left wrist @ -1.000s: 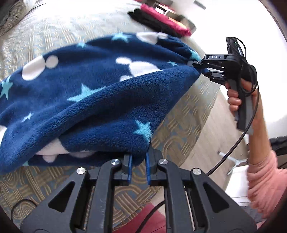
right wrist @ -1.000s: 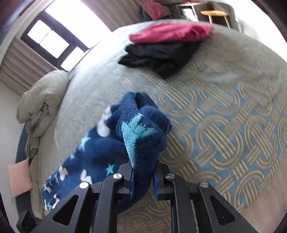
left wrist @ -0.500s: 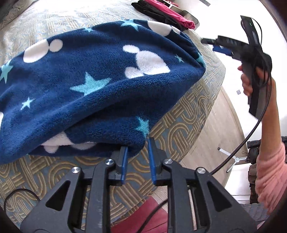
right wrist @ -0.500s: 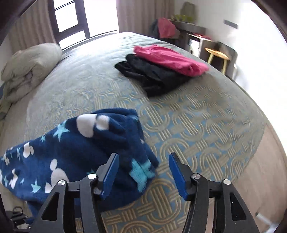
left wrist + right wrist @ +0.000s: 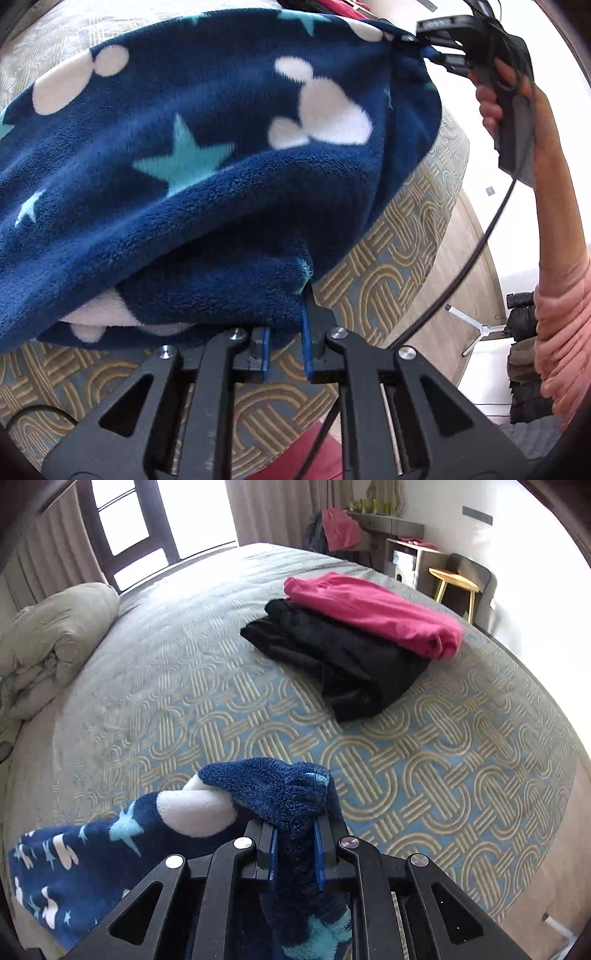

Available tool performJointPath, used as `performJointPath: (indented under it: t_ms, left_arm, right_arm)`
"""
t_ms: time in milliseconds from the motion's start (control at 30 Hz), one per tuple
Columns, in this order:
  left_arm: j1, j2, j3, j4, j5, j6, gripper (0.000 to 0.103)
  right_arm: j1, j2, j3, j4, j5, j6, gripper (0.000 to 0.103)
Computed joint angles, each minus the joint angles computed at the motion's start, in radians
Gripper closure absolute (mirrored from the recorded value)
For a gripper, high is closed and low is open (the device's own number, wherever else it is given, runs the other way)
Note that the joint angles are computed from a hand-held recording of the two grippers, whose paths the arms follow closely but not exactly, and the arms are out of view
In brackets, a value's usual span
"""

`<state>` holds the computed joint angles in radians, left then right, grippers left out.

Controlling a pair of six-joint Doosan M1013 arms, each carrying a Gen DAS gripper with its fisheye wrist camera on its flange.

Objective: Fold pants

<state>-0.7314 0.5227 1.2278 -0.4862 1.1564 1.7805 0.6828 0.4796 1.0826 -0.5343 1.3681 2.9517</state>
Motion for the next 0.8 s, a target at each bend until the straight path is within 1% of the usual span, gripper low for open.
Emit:
performJointPath:
  t_ms: [67, 133, 167, 200, 267, 300, 333, 367, 400, 467, 533, 600, 667, 733, 800]
  left_arm:
    - [-0.001, -0.003, 0.007, -0.001, -0.009, 0.009, 0.089]
    - [-0.001, -0.007, 0.012, -0.004, -0.014, 0.005, 0.088]
    - [0.001, -0.013, 0.018, -0.012, -0.019, 0.009, 0.088]
    - [0.002, -0.021, 0.026, -0.014, -0.026, 0.013, 0.088]
    - [0.008, -0.039, 0.042, -0.024, -0.030, 0.032, 0.086]
    - [0.011, -0.047, 0.049, -0.027, -0.026, 0.038, 0.086]
    - [0.017, -0.056, 0.057, -0.032, -0.022, 0.050, 0.086]
    - [0.022, -0.067, 0.065, -0.029, -0.022, 0.060, 0.085]
    - [0.028, -0.078, 0.073, -0.020, -0.028, 0.064, 0.082]
    - [0.044, -0.105, 0.095, 0.000, -0.050, 0.061, 0.071]
    - [0.071, -0.136, 0.122, 0.020, -0.082, 0.031, 0.070]
    - [0.108, -0.162, 0.141, 0.058, -0.115, -0.042, 0.070]
    - [0.152, -0.193, 0.165, 0.127, -0.181, -0.157, 0.070]
    - [0.195, -0.209, 0.173, 0.206, -0.241, -0.291, 0.070]
    - [0.240, -0.219, 0.172, 0.321, -0.285, -0.468, 0.069]
  right_arm:
    - [-0.017, 0.009, 0.003, -0.001, -0.013, -0.022, 0.088]
    - [-0.050, 0.042, -0.009, 0.061, -0.005, -0.101, 0.086]
    - [-0.068, 0.065, -0.020, 0.119, 0.012, -0.128, 0.084]
    - [-0.071, 0.077, -0.025, 0.135, 0.024, -0.124, 0.079]
    - [-0.055, 0.084, -0.040, 0.087, 0.042, -0.105, 0.072]
    - [-0.047, 0.094, -0.065, 0.075, 0.089, -0.113, 0.061]
    - [-0.038, 0.109, -0.099, 0.061, 0.158, -0.127, 0.051]
    - [-0.026, 0.122, -0.131, 0.033, 0.228, -0.142, 0.050]
    - [-0.012, 0.124, -0.146, -0.001, 0.266, -0.152, 0.050]
    - [0.014, 0.106, -0.143, -0.040, 0.274, -0.149, 0.050]
    - [0.037, 0.087, -0.144, -0.045, 0.254, -0.133, 0.050]
    - [0.058, 0.076, -0.152, -0.028, 0.198, -0.130, 0.050]
    - [0.075, 0.083, -0.178, 0.005, 0.107, -0.165, 0.049]
    - [0.082, 0.118, -0.239, 0.052, 0.038, -0.240, 0.049]
    - [0.087, 0.181, -0.344, 0.121, -0.006, -0.354, 0.049]
